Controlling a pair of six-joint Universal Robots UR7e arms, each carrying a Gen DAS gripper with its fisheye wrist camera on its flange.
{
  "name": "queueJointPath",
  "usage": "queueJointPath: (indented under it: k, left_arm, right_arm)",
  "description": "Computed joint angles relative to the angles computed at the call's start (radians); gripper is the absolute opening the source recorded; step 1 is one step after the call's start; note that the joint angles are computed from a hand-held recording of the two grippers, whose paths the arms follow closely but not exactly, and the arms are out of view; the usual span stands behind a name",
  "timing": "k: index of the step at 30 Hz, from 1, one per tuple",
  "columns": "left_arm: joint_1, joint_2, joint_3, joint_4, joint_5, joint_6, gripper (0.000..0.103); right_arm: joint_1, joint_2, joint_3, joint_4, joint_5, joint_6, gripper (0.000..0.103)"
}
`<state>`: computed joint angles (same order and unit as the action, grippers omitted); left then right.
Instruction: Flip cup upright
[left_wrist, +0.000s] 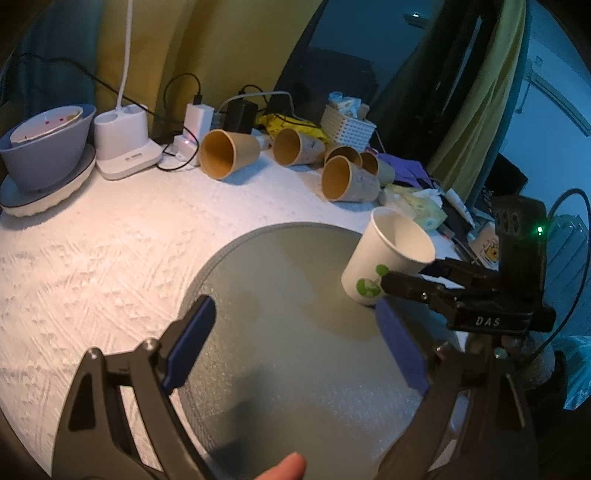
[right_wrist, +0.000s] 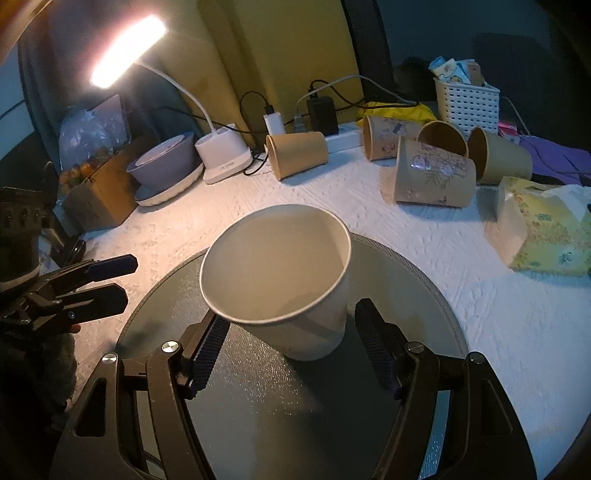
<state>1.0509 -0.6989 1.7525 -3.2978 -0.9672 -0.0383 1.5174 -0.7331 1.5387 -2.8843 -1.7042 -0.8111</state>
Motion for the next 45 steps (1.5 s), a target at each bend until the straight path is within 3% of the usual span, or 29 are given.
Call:
queueJointPath:
  k: [23,45]
  left_arm:
    - [-0.049,-0.051,0.128,-0.118,-0.021,0.050,0.090]
    - [-0.161,-0.105,0.265,-0.256,-0.001,0.090,0.090]
  right_arm:
    - [0.033,-0.090,0.195,-0.206,-0.088,0.020,0.073]
    - [0.070,-0.231,0.424,-0.411,-0.083,0.006,0.073]
